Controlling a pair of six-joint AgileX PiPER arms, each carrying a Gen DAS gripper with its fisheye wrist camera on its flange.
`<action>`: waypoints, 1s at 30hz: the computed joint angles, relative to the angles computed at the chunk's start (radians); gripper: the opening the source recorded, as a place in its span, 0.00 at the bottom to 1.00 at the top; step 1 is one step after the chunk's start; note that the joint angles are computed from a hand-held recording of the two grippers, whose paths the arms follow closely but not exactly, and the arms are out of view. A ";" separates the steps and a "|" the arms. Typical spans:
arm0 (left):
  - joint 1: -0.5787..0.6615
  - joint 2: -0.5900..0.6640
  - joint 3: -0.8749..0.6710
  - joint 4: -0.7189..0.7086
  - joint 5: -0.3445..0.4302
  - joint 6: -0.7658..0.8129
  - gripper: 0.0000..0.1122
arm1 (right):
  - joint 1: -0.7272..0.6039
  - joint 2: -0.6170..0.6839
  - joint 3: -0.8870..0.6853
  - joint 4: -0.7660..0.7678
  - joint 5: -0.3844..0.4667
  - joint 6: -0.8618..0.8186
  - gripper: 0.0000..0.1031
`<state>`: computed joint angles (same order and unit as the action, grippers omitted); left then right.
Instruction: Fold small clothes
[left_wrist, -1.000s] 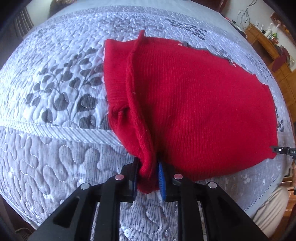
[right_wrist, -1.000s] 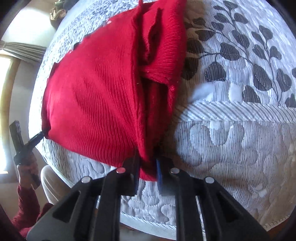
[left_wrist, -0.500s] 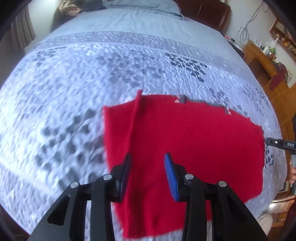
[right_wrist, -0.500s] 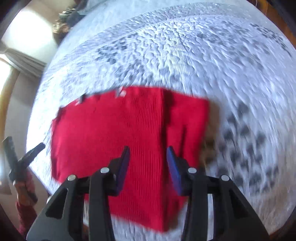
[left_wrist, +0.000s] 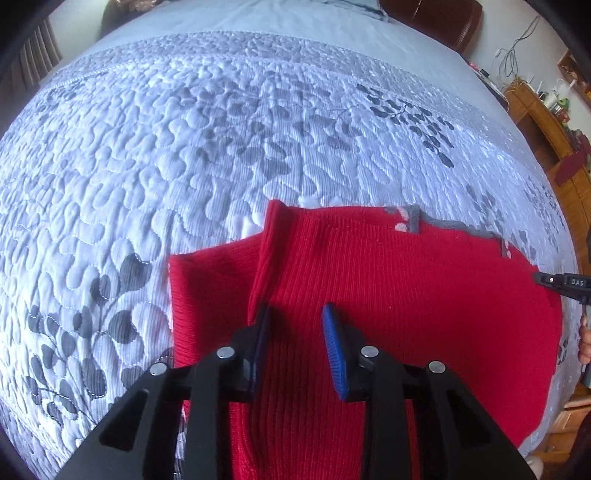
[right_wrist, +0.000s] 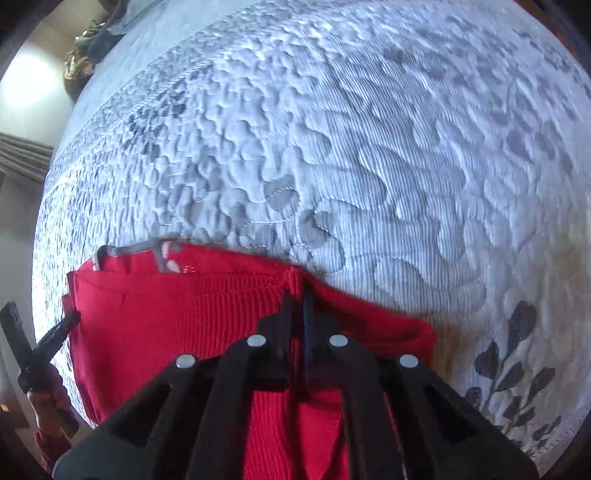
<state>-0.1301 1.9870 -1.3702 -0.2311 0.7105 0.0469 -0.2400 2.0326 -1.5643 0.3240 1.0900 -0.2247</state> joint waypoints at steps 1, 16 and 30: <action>0.001 0.005 -0.001 -0.001 -0.001 0.002 0.27 | 0.001 0.001 0.009 -0.001 -0.013 0.004 0.04; -0.206 -0.306 0.217 0.098 0.016 -0.201 0.33 | -0.191 -0.461 0.430 0.058 0.033 -0.239 0.67; -0.324 -0.161 0.174 0.202 0.021 -0.322 0.34 | -0.331 -0.424 0.642 0.241 0.065 -0.444 0.74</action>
<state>-0.4538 1.8261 -1.1959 -0.0288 0.7310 -0.2748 -0.5712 1.6087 -0.9219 0.5647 1.1547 -0.6683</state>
